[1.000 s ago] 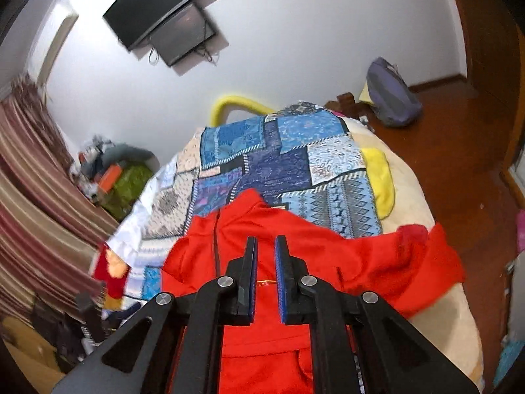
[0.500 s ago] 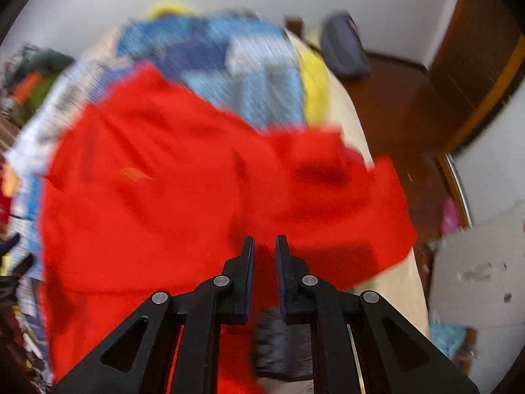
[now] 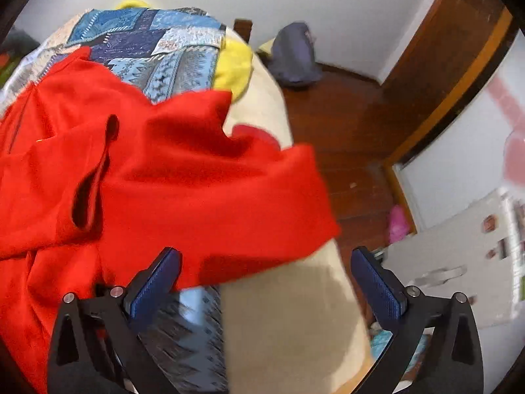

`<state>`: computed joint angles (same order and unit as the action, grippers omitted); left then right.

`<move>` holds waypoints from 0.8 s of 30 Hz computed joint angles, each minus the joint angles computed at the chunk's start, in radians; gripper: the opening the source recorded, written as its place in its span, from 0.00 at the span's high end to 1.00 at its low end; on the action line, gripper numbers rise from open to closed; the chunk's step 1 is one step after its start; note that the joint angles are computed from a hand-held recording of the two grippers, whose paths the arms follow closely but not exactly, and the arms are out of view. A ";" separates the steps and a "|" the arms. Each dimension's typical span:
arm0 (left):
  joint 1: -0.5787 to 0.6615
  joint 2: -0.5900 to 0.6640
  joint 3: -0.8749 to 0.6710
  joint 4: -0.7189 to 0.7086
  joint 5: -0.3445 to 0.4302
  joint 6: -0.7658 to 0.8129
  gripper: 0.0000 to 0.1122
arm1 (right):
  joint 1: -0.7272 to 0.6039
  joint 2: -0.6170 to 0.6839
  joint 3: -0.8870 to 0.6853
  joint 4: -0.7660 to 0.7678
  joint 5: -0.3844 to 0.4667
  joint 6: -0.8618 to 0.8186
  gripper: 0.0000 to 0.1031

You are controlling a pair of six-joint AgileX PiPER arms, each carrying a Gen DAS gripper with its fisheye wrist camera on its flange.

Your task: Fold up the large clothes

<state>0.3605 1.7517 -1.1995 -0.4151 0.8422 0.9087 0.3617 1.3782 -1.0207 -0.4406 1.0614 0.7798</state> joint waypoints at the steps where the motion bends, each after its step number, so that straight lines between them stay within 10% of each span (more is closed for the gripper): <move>1: -0.011 -0.012 0.004 0.019 -0.008 -0.007 0.14 | -0.053 -0.029 0.019 0.064 -0.035 -0.053 0.00; 7: -0.059 -0.085 -0.006 -0.020 0.009 0.012 0.15 | -0.474 -0.166 0.118 0.594 -0.159 -0.466 0.00; 14: -0.189 -0.083 -0.054 -0.041 -0.013 -0.052 0.15 | -0.869 -0.008 0.173 1.231 -0.117 -0.883 0.10; 21: -0.283 -0.060 -0.022 -0.008 -0.105 -0.078 0.15 | -0.777 0.164 0.127 1.236 -0.263 -0.824 0.24; 24: -0.289 -0.064 0.004 -0.004 -0.140 -0.058 0.15 | -0.731 0.174 0.087 1.118 -0.318 -0.718 0.46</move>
<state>0.0715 1.6879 -1.1960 -0.4193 0.7025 0.8510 -0.3693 1.5520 -0.9341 0.6775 0.7430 0.0619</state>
